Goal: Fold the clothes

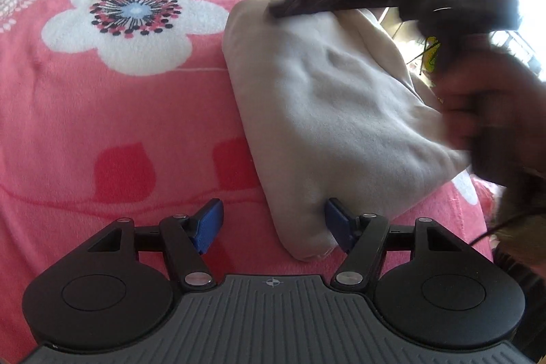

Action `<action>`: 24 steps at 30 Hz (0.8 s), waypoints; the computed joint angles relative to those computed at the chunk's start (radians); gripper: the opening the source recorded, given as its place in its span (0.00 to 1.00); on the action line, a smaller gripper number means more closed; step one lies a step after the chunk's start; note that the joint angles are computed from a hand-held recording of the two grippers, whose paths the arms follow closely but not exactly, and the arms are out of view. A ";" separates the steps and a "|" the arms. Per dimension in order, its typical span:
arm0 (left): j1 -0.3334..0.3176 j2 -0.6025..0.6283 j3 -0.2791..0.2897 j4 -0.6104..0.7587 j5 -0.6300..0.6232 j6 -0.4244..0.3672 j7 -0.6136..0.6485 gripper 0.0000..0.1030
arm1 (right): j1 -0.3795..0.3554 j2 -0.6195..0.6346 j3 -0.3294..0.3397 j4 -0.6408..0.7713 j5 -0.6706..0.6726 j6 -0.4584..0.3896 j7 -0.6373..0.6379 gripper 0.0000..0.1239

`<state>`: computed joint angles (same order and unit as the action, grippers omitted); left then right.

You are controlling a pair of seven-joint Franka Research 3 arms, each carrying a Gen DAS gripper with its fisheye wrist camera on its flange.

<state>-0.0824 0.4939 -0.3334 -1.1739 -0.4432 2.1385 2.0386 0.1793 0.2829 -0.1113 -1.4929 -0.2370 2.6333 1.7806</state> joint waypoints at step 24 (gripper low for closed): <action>-0.078 -0.133 0.040 -0.181 0.189 0.196 -0.010 0.65 | -0.036 -0.556 -0.015 -0.684 -0.383 -0.006 0.690 0.22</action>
